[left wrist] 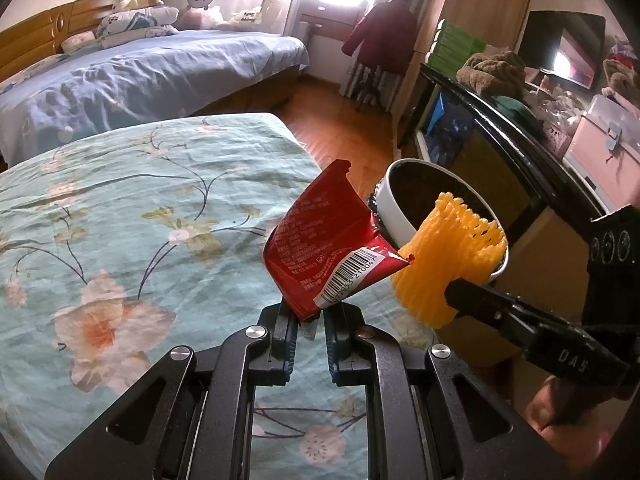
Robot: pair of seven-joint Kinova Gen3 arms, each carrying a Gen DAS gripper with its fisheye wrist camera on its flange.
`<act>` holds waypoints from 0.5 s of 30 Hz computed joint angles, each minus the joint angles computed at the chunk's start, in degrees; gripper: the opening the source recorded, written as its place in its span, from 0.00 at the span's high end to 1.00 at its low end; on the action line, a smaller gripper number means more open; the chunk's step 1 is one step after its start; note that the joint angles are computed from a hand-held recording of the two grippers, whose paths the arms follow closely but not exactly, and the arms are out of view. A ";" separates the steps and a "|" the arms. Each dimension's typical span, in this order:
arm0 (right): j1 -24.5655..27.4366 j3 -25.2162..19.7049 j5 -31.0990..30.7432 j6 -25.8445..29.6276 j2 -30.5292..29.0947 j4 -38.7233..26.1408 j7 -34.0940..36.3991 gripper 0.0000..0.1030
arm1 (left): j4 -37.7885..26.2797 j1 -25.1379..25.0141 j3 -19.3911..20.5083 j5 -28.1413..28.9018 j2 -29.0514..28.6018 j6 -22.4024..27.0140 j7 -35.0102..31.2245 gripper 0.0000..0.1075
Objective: Collect trash
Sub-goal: 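Lift and carry the red bag and orange cup toward the bin with both tools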
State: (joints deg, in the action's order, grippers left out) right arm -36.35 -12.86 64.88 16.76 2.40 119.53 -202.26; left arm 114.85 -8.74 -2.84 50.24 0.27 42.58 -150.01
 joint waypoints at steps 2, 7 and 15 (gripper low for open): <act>-0.05 -0.18 -2.05 -0.21 0.61 -0.39 2.39 0.74 | 0.33 -0.06 -0.08 -0.23 0.10 -0.28 0.17 0.90; -2.57 0.34 -7.28 1.41 3.67 -2.34 9.10 0.69 | 1.33 -1.03 -0.49 -1.08 0.99 -0.16 0.66 0.90; -9.54 1.39 -4.72 11.88 5.67 -5.51 9.39 0.30 | 2.82 -3.27 -1.10 -0.95 1.65 0.42 -0.02 0.90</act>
